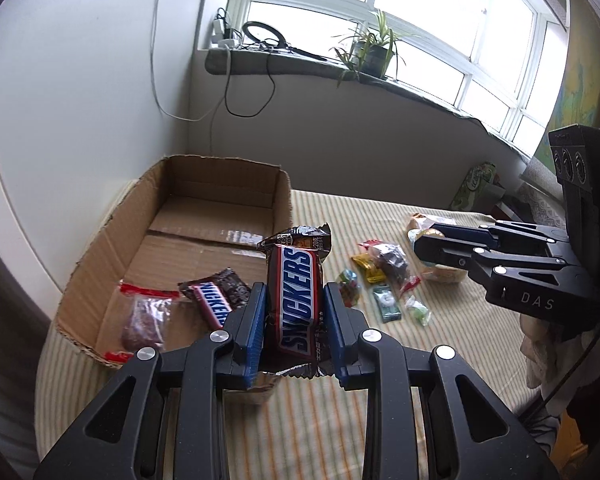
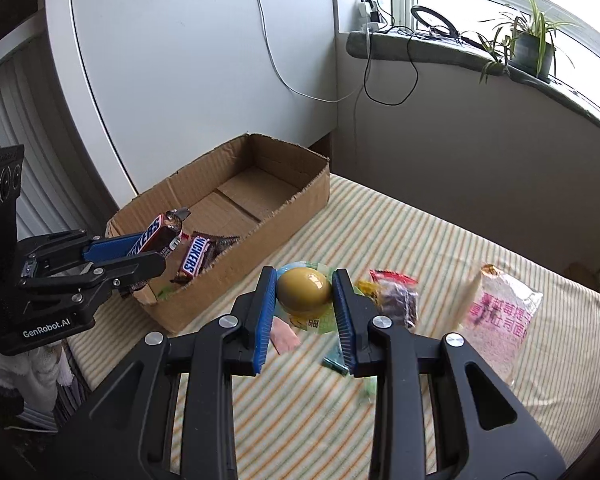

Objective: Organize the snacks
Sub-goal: 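Carry the egg toy over the box with the right tool while the left tool carries the Snickers there, then open the right tool to drop the egg toy while the left tool releases the Snickers into the box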

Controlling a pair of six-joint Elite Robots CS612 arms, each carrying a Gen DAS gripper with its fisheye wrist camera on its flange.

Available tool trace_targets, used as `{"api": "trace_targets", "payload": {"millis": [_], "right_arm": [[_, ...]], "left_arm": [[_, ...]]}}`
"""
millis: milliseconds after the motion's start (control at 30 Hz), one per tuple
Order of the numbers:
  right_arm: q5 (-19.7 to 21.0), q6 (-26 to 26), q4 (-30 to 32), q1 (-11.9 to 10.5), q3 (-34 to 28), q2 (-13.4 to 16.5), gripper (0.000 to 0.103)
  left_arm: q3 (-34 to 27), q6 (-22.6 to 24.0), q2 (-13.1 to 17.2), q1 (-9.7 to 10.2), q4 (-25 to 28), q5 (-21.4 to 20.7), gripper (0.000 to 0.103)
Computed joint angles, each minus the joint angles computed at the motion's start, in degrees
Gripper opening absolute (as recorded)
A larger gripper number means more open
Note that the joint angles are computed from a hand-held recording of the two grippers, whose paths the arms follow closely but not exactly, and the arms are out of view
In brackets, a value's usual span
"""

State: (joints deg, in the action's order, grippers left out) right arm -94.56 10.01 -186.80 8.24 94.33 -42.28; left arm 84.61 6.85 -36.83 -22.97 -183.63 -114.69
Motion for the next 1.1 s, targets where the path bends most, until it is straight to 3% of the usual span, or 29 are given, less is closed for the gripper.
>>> {"api": "trace_targets", "payload": {"millis": [533, 933, 1000, 1100], "right_arm": [[0.6, -2.5, 9.3, 1.5, -15.0, 6.5, 0.03], [2.8, -2.0, 15.4, 1.1, -22.6, 11.0, 0.03], [3.4, -1.7, 15.7, 1.0, -22.8, 11.1, 0.032], [3.2, -1.6, 14.8, 1.0, -22.4, 11.0, 0.047]], "left_arm": [[-7.1, -1.8, 3.4, 2.23, 3.6, 4.1, 0.027], [-10.8, -2.6, 5.4, 2.53, 6.7, 4.7, 0.027], [-11.0, -2.6, 5.5, 2.53, 6.8, 4.8, 0.027], [-11.1, -2.8, 5.5, 2.44, 7.0, 5.3, 0.031]]}}
